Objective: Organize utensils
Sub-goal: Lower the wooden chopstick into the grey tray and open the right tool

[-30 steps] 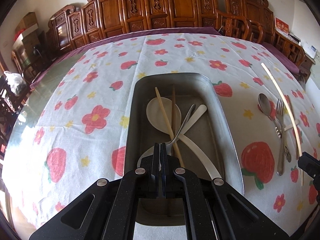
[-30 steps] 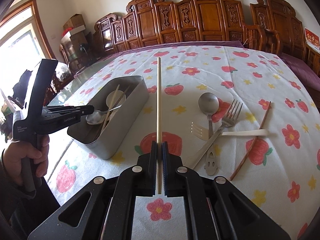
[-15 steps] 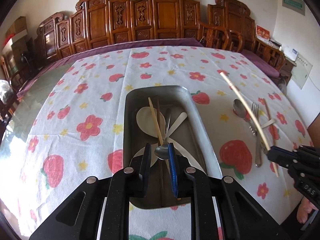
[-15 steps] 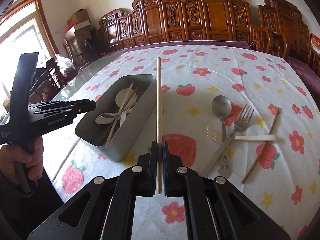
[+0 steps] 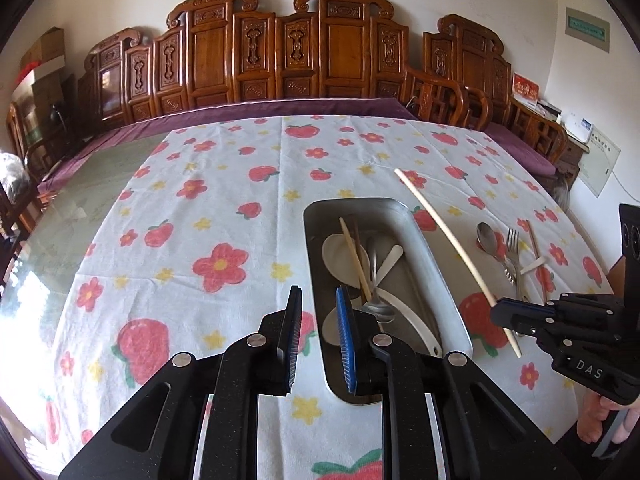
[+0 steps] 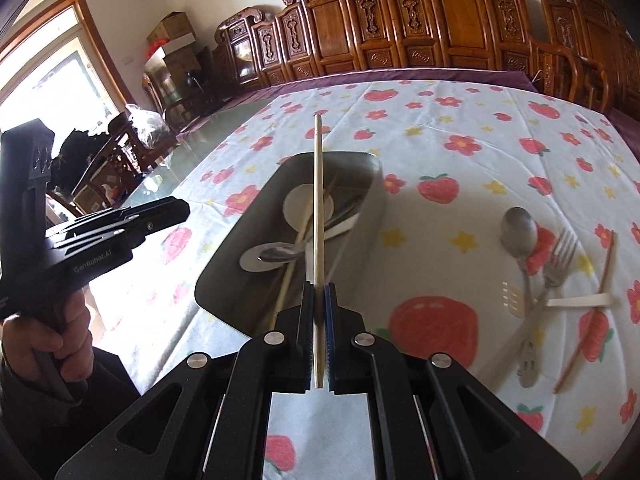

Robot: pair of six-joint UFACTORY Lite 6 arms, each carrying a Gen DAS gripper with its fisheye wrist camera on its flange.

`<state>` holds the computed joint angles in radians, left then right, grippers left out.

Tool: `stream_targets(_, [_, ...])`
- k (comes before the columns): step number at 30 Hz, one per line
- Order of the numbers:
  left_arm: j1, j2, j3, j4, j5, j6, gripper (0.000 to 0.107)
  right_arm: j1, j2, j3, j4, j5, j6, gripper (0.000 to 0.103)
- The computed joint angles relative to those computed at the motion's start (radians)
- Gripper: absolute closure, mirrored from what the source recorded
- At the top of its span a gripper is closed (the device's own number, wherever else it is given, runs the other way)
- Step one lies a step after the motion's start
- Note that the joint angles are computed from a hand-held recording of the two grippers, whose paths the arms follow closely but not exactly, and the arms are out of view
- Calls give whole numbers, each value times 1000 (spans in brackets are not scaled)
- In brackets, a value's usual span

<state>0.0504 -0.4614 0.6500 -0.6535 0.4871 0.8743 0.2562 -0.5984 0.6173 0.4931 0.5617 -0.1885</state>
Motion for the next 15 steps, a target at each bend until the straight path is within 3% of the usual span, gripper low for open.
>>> stream_targets(8, [30,-19,0,-26,24,56,89,134,194,111,-107,-59,171,97])
stream_targets(15, [60,-15,5,-55,47,92,89,157,292,149,-53,-92,149,97])
